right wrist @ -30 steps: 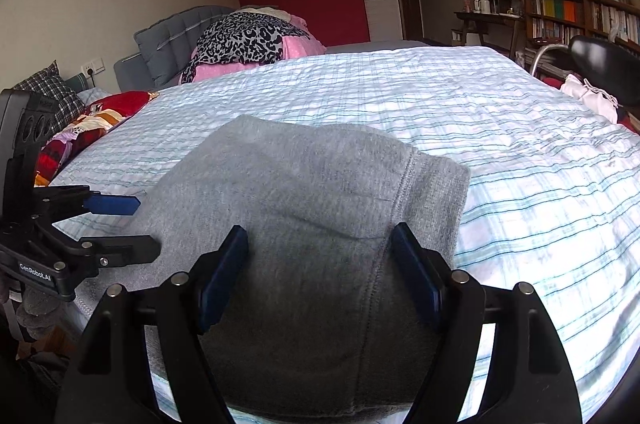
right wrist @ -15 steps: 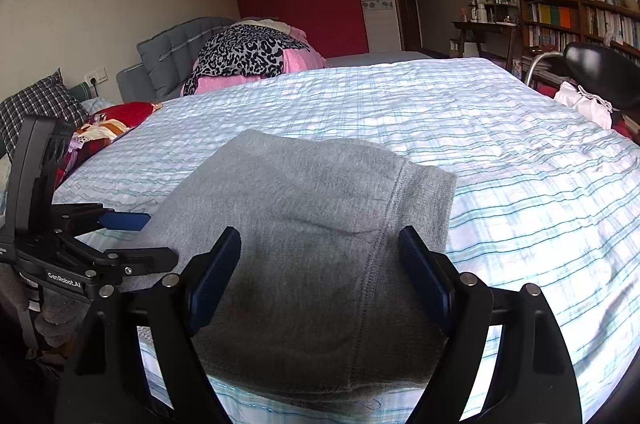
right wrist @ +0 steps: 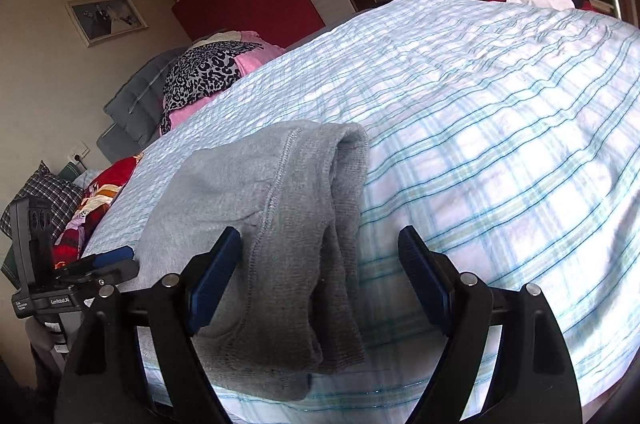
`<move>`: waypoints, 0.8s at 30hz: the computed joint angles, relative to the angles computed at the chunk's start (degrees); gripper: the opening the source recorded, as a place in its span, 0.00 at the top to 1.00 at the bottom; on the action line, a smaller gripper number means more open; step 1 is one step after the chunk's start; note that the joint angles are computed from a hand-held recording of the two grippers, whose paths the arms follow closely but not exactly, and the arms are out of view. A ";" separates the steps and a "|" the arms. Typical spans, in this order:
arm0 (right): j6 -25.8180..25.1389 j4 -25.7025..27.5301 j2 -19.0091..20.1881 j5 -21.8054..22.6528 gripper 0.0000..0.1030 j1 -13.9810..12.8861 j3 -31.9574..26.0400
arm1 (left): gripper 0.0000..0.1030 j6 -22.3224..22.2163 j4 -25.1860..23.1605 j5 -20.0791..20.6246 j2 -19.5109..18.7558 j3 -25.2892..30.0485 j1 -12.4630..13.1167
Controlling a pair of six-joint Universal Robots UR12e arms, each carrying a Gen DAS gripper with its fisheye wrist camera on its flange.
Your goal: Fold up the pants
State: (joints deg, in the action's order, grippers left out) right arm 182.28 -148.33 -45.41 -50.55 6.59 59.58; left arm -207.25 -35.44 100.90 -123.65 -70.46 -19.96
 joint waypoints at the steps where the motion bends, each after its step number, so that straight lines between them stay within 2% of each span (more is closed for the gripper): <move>1: -0.02 0.42 0.13 0.49 0.20 -0.06 -0.18 | 0.10 -0.64 0.12 -0.51 0.08 -0.12 0.23; 12: -0.57 5.54 0.79 3.77 0.18 -0.47 -1.87 | 0.10 -6.73 1.73 -7.31 0.45 -1.54 2.68; 24: -2.18 11.86 0.91 5.67 0.17 0.59 -3.38 | 0.06 -7.39 4.66 -11.77 0.57 -3.13 3.97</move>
State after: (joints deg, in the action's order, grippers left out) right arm 180.11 -136.47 -44.50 -44.88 7.18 56.20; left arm -214.64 -30.77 89.12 -123.08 -73.59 -15.99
